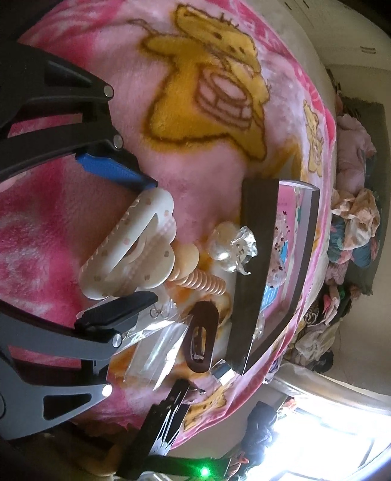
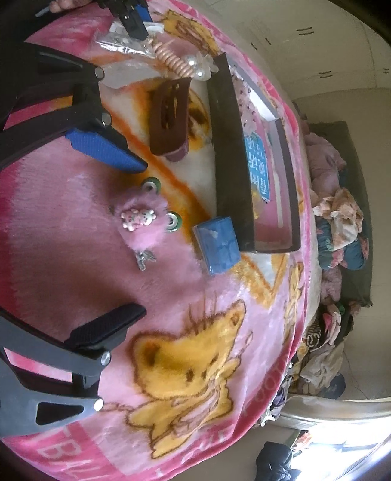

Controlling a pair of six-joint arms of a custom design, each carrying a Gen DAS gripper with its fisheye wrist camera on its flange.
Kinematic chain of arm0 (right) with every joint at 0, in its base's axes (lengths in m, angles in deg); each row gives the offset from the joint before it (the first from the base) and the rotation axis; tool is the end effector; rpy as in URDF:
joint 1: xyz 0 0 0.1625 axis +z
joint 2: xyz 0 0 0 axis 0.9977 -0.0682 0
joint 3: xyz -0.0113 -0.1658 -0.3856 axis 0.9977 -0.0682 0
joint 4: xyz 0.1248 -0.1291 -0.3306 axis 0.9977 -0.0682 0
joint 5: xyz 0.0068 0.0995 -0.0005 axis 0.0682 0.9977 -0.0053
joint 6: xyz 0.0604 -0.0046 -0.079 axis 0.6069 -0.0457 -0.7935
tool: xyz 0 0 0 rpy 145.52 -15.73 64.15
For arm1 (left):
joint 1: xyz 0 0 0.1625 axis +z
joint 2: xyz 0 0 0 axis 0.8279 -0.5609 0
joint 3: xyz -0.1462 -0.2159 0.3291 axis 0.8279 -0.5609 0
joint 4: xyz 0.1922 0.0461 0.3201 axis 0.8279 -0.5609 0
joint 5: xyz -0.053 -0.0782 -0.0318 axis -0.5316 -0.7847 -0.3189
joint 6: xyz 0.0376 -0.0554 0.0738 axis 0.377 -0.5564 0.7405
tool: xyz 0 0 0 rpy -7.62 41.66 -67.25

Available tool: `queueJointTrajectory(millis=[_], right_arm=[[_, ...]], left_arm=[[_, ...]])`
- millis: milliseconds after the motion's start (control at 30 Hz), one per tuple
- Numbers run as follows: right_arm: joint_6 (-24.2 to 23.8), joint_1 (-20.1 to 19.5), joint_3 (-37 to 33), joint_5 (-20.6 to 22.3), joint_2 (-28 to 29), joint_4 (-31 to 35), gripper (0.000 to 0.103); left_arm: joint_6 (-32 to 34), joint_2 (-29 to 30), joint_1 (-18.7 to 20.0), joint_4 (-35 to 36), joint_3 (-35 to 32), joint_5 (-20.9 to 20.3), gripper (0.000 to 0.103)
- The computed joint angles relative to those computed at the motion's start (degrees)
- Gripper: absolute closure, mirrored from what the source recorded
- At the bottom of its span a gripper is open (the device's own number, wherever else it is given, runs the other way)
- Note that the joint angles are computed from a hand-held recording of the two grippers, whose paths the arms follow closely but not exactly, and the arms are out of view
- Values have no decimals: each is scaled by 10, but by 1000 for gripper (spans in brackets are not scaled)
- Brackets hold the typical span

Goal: Organize jewelry
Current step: 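Grasp the white claw clip with the left gripper while the right grasps the pink fluffy keychain, then carry both items over the tray and release them inside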

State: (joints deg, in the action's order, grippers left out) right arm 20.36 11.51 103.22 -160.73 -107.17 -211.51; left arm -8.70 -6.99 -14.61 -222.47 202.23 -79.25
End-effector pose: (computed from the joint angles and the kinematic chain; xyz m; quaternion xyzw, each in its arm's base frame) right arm 0.1805 -0.5795 0.0951 0.3553 -0.8713 0.2436 0.2351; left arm -0.1403 -0.4177 0.1426 -0.0148 0.8549 -0.4208 0.3029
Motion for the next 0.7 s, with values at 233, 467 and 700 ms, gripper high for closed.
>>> queueJointTrajectory(millis=[233, 467, 700], right_arm=[[-2, -8, 4, 24, -8, 8, 60], [15, -17, 28, 60, -36, 10, 61], [28, -18, 53, 83, -65, 10, 61]], left_arm=[[-7, -14, -15, 25, 2, 6, 44], [7, -17, -29, 13, 0, 19, 44], [39, -4, -35, -11, -13, 23, 44]])
